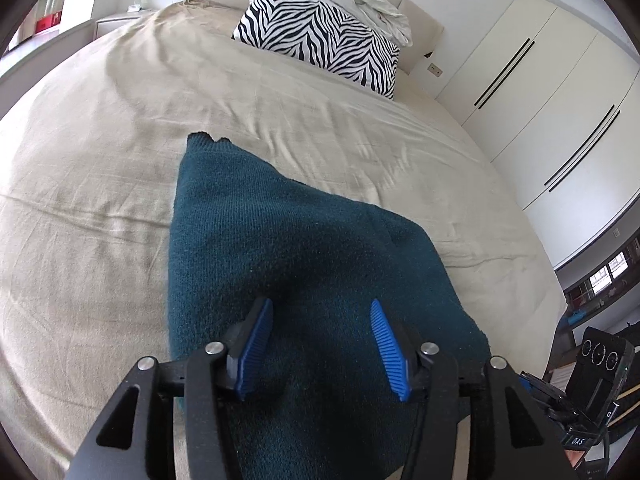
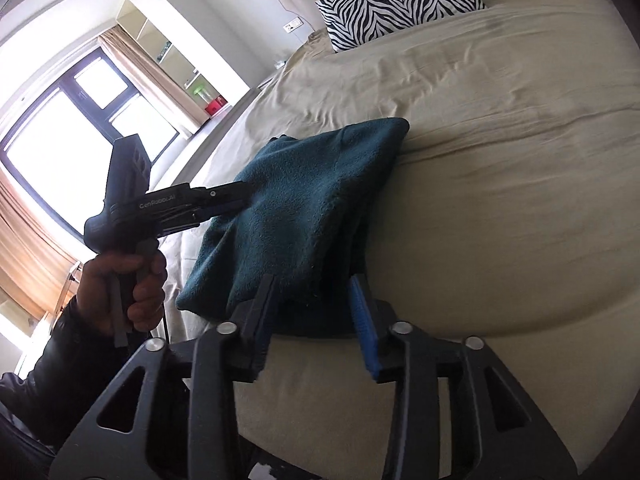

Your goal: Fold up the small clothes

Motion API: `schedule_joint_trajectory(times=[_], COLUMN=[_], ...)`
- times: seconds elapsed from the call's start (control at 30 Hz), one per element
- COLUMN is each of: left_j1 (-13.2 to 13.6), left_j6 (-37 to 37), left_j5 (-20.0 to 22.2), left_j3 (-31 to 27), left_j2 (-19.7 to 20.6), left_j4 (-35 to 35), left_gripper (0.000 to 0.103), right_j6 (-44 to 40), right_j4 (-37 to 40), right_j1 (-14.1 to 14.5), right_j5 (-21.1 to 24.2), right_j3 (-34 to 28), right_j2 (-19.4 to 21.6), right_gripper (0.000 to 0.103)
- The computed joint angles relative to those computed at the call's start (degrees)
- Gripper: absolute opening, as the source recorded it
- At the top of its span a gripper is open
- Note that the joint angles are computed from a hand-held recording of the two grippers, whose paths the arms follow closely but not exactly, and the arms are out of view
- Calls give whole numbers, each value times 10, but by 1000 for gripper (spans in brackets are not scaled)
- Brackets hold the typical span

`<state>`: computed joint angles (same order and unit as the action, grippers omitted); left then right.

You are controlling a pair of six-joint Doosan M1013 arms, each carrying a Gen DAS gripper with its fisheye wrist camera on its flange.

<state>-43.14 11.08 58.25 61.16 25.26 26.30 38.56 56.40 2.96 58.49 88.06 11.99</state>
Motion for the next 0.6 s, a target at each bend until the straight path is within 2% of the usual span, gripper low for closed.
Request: schedule_joint_trajectory(times=[0.1,0.17,0.23,0.27,0.3,0.47,0.5,0.53,0.6], left_j1=[-17,-28,-37,-40,-41,-41,-41,-42,-46], left_j6=[-27,-27,-22,-19,-14,-10,-16,-21,-28], left_j5=[-2,8,7,8,9,15,14,15,20], left_j3=[10,6,6,4,3,11,14,17,19], left_j2=[-9,-7,-6,-4,-3,-2,-4,-6,-9], left_j4=[44,69,84,89,89,69,71,77,93], left_gripper=[56,56,56,56,56,56,56,56,56], right_j6=[-53,-68,-75,-72,-74,-129,-108,-64,69], right_j4=[33,11,-33,-56,-68,-60,-65,-66,-51], right_j1=[-1,7,21,28,34,48,49,46,36], right_j5=[0,5,-9,-14,-11,-28,-9,27,127], right_j3=[1,-9,-16,-17,-20,-20,-33,-55,-114], right_j2=[4,10,15,15,18,8,14,26,65], right_gripper=[57,54,54,47,33,19,17,16,15])
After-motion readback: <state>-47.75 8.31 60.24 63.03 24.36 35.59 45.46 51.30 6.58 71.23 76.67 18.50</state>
